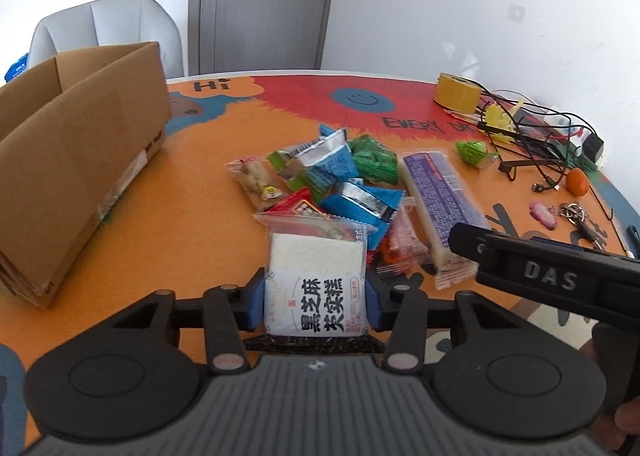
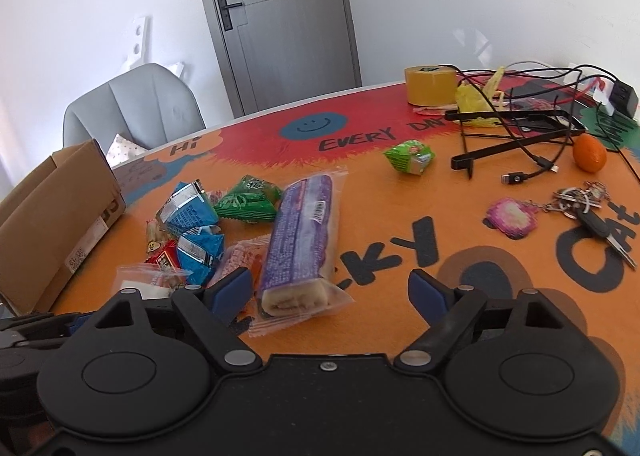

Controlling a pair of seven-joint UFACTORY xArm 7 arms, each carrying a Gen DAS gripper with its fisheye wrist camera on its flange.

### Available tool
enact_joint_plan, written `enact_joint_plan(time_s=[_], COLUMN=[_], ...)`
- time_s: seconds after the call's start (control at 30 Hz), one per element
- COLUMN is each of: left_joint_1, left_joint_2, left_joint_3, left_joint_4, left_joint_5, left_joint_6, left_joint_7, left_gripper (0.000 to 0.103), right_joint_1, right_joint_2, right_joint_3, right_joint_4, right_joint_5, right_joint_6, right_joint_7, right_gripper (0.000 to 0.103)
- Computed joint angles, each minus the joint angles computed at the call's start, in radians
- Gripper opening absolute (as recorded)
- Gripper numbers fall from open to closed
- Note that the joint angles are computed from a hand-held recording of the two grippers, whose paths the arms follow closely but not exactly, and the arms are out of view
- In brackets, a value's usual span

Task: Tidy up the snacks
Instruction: 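Grasp the white sesame cake pack with the left tool while the right grasps the purple wafer bar, then carry both packs over the cardboard box and open both tools to release them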

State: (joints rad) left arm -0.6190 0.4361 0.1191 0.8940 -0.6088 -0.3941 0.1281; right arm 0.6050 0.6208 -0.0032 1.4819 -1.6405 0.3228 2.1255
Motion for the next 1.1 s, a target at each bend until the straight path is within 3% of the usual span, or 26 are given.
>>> enact_joint_plan(time_s=[0.5,0.6,0.67,0.7,0.9,1.1], left_joint_1=[0.070,0.095,0.108,0.117,0.178,0.201], left_joint_2=[-0.048,-0.056,-0.061,-0.065,-0.098,-0.120], left_joint_3=[-0.034,-0.052,-0.061,-0.068,-0.116,-0.124], left_joint_4=[-0.055,-0.067,-0.075,-0.079,-0.126,-0.144], left_joint_5=[-0.031,-0.019,-0.012,-0.004,0.071,0.086], left_joint_6=[-0.047,-0.056,-0.063,-0.066,-0.114,-0.136], left_joint_7=[0.006,-0.003,-0.008,-0.014,-0.064,-0.057], left_gripper=[0.046,0.046,0.046,0.046,0.046,0.045], right_joint_1=[0.080,0.116,0.136,0.143,0.182,0.192], right_joint_2=[0.115,0.126,0.122,0.119,0.089,0.056], right_joint_3=[-0.070,-0.094,-0.116,-0.127,-0.162,-0.159], right_joint_4=[0.137,0.153,0.147,0.143,0.109,0.080], right_joint_5=[0.319,0.366,0.378,0.378,0.373,0.297], right_joint_6=[0.051,0.092,0.084,0.070,0.076,0.096], right_joint_7=[-0.330,-0.408,-0.426,-0.427,-0.394,-0.294], right_gripper=[0.072,0.057,0.051,0.041,0.037,0.036])
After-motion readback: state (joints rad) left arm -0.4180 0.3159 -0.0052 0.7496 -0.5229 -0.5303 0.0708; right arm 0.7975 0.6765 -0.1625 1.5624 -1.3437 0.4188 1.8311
